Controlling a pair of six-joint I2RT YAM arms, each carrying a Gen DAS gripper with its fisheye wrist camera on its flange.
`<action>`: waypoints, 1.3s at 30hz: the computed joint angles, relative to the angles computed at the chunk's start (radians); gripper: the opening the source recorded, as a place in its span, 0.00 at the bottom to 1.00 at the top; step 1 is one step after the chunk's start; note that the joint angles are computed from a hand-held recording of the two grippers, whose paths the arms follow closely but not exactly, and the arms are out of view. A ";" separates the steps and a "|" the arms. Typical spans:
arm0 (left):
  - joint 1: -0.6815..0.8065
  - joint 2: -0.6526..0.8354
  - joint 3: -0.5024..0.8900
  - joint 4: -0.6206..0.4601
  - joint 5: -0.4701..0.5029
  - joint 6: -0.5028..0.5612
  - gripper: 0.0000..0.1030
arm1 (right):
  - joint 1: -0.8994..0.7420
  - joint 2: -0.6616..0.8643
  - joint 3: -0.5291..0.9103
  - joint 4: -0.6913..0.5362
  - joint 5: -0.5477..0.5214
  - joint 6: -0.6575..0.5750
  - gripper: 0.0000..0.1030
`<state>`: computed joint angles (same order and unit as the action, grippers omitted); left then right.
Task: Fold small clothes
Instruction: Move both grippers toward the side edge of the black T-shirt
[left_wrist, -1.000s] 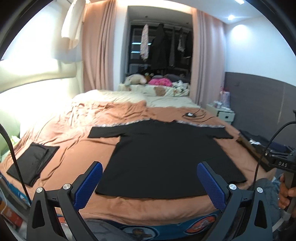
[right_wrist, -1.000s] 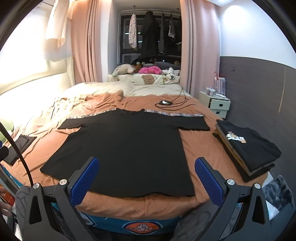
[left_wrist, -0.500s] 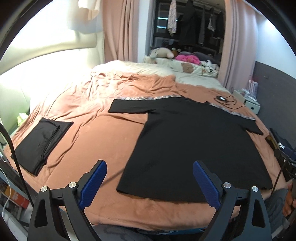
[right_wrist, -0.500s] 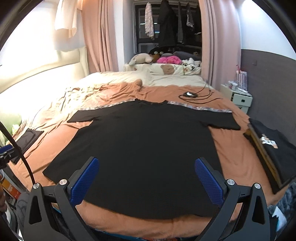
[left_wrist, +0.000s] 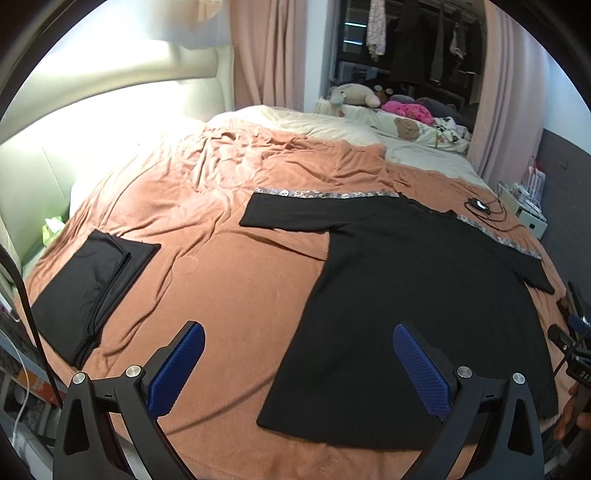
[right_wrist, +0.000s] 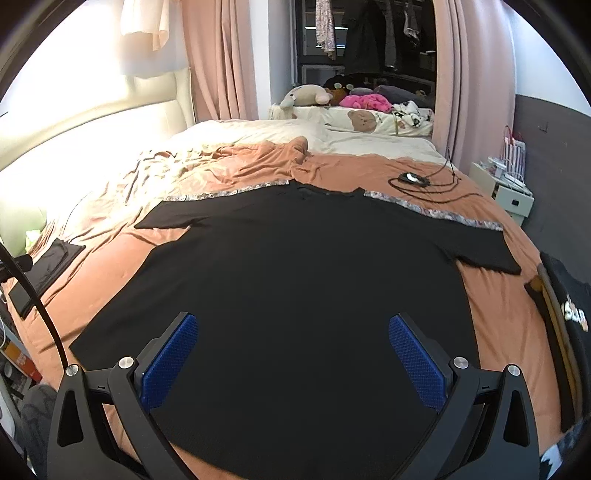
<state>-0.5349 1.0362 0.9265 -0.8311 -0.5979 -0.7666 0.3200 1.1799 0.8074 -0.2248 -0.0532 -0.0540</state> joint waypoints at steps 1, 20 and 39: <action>0.028 0.005 0.002 0.009 0.012 0.008 1.00 | 0.002 0.012 0.008 0.000 -0.003 0.002 1.00; 0.428 0.212 -0.014 0.351 0.315 0.310 0.99 | 0.055 0.531 0.424 0.035 0.021 -0.020 1.00; 0.824 0.700 0.292 0.504 0.715 0.395 0.64 | 0.080 1.069 1.148 -0.224 -0.047 0.034 0.78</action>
